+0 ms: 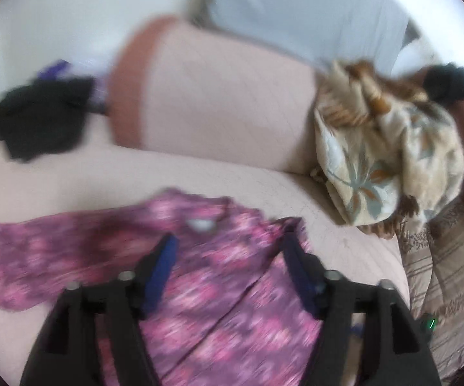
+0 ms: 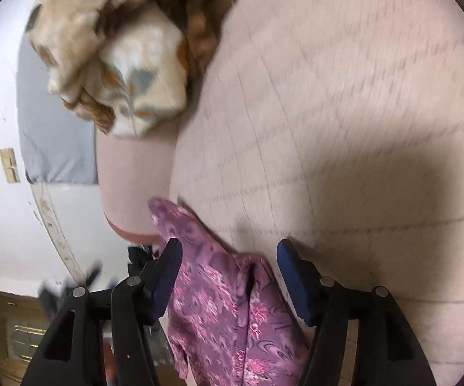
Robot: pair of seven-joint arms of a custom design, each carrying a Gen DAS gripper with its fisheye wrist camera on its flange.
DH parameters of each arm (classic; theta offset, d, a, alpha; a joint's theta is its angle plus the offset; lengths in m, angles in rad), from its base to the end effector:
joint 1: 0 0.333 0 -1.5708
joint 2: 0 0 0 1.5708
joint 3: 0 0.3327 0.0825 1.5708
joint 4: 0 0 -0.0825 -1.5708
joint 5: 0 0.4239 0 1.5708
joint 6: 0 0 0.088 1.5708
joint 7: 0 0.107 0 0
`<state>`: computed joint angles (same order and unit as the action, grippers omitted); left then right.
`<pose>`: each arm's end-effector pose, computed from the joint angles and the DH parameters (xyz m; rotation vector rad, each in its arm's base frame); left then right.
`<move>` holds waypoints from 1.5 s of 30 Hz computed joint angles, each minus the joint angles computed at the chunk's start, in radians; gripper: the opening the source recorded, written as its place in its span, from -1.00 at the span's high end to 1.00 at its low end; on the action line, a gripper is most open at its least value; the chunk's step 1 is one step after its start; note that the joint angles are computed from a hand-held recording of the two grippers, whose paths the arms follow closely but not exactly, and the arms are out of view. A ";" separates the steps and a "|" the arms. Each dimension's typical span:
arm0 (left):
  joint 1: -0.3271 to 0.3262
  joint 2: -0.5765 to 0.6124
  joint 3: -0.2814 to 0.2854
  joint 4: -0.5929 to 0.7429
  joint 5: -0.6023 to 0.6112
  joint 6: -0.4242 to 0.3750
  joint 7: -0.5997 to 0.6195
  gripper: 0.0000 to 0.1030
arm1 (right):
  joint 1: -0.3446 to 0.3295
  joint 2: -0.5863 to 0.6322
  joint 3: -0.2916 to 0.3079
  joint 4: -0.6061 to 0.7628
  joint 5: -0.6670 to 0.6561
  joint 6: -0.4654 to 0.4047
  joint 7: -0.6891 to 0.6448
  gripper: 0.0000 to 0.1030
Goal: Fold small clothes
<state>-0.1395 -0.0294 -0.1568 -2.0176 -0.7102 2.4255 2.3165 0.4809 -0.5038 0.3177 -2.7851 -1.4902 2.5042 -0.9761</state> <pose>0.5912 -0.1839 0.5125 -1.3557 2.5677 -1.0619 0.2774 0.2779 0.3508 0.1505 2.0625 -0.0460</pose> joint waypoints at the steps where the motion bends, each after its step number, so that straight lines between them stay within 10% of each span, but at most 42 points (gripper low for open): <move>1: 0.016 -0.037 0.018 -0.038 -0.039 0.007 0.040 -0.53 | 0.001 -0.006 0.001 0.005 0.002 -0.006 -0.020 -0.30; 11: 0.191 -0.106 0.234 -0.208 -0.097 0.055 0.049 -0.56 | 0.010 0.258 -0.002 0.346 -0.115 0.088 -0.478 -0.38; 23: 0.434 0.299 0.200 0.183 -0.069 -0.136 -0.393 -0.55 | 0.136 0.732 -0.098 0.892 0.058 0.261 -1.072 -0.40; 30: 0.468 0.536 0.155 0.448 0.038 -0.102 -0.666 -0.55 | 0.150 0.937 -0.150 1.150 0.269 0.332 -1.356 -0.40; 34: 0.479 0.563 0.107 0.455 0.080 0.056 -0.635 -0.54 | 0.144 1.007 -0.147 1.234 0.400 0.337 -1.528 -0.40; 37: 0.444 0.589 0.126 0.481 0.217 0.109 -0.698 -0.08 | 0.144 1.044 -0.154 1.268 0.478 0.343 -1.610 -0.40; 39: 0.417 0.595 0.144 0.480 0.320 0.145 -0.723 0.82 | 0.146 1.065 -0.160 1.289 0.528 0.345 -1.648 -0.40; 45: 0.431 0.494 0.091 0.350 0.470 0.302 -0.691 0.85 | 0.197 1.084 -0.214 1.323 0.619 0.341 -1.705 -0.40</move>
